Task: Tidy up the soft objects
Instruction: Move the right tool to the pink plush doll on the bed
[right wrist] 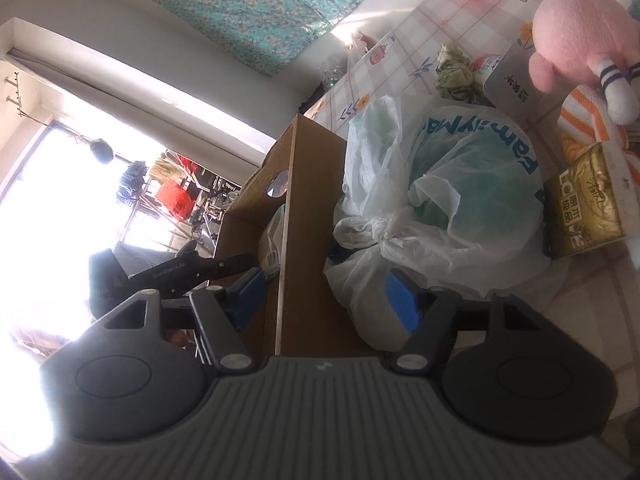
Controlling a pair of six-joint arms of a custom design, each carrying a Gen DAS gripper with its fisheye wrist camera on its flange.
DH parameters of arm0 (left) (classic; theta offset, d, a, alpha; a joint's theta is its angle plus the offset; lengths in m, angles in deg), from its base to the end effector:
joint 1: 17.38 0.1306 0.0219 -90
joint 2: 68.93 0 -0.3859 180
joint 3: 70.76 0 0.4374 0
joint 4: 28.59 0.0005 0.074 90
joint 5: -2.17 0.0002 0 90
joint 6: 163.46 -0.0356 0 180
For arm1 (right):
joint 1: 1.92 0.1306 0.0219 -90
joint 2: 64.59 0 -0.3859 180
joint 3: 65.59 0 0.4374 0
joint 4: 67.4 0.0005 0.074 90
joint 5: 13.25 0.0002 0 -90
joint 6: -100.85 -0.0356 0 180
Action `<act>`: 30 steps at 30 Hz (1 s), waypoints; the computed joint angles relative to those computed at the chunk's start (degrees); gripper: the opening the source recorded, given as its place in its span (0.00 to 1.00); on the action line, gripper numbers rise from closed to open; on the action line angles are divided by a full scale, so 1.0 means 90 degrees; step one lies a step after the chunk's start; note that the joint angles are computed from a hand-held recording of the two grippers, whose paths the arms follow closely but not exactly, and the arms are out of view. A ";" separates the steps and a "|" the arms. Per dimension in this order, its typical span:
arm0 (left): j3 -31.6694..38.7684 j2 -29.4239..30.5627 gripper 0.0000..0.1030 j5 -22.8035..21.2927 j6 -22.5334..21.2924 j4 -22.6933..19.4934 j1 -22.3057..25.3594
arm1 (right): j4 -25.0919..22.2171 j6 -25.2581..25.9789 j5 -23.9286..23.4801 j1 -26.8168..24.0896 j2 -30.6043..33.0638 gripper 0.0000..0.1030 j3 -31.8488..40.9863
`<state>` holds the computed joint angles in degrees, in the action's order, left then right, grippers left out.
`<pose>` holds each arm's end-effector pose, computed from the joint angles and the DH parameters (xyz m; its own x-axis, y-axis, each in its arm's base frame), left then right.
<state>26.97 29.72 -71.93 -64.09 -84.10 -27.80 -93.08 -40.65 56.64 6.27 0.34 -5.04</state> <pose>0.5656 -0.1144 0.4148 -0.8611 -0.0009 -0.5084 0.1852 0.9308 -0.3152 0.3818 0.0668 0.3928 -0.6438 0.6498 -0.4040 0.1214 0.6081 0.7846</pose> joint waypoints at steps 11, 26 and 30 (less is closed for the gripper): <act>-0.1233 -0.1527 0.84 -0.0136 0.0097 0.1568 -0.0631 | -0.0348 0.0602 0.0893 -0.0447 -0.1099 0.70 -0.0545; 0.0093 -0.0133 0.83 -0.0180 -0.0929 0.1115 -0.2082 | -0.0526 0.1382 0.1761 -0.1469 -0.1271 0.73 -0.0736; 0.0714 0.0485 0.75 -0.0518 -0.0833 0.0860 -0.2228 | -0.0378 0.2375 0.2453 -0.1366 -0.0579 0.80 -0.0319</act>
<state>33.39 34.09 -76.59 -71.58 -76.36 -47.85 -96.48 -19.28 78.71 -6.02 -4.87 -7.91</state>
